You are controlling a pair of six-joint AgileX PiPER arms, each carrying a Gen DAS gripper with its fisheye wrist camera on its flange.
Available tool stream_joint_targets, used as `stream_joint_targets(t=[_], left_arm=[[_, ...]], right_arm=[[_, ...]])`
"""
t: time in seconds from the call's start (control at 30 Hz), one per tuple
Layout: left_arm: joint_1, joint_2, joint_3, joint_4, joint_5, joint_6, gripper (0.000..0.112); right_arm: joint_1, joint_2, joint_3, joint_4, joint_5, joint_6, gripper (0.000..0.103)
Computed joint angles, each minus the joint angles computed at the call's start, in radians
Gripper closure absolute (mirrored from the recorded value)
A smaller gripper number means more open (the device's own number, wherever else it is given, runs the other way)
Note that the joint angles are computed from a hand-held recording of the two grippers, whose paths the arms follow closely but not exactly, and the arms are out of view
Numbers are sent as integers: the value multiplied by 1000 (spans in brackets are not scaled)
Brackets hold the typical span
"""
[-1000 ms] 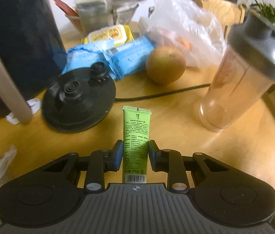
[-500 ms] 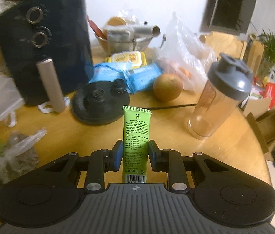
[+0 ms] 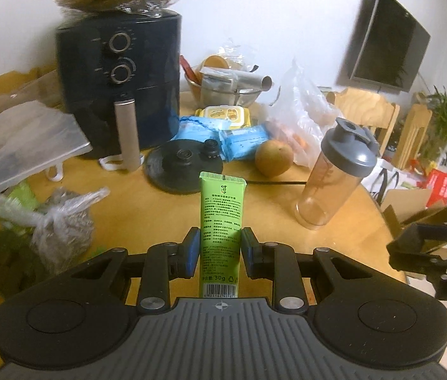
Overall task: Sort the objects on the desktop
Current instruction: 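Carry the green tube and black block over the cardboard box with both grippers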
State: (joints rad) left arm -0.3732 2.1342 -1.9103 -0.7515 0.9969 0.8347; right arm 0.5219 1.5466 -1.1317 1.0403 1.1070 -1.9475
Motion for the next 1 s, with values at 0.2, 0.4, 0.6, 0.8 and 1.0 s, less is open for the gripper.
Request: stream_joint_targets(t=[0.2, 0.4, 0.6, 0.8, 1.0], left_arm=[[60, -70, 105, -43, 8, 4, 85], [102, -138, 239, -60, 1, 30, 85], [133, -173, 356, -65, 9, 31, 85], [165, -195, 443, -69, 30, 41, 85], [174, -185, 472, -41, 75, 31, 84]], right_arm=[[-9, -38, 37, -2, 33, -25, 32], [-12, -59, 65, 2, 31, -14, 32], [-15, -95, 121, 4, 22, -36, 32], [-25, -132, 173, 13, 11, -59, 32], [-37, -161, 218, 10, 1, -77, 32]])
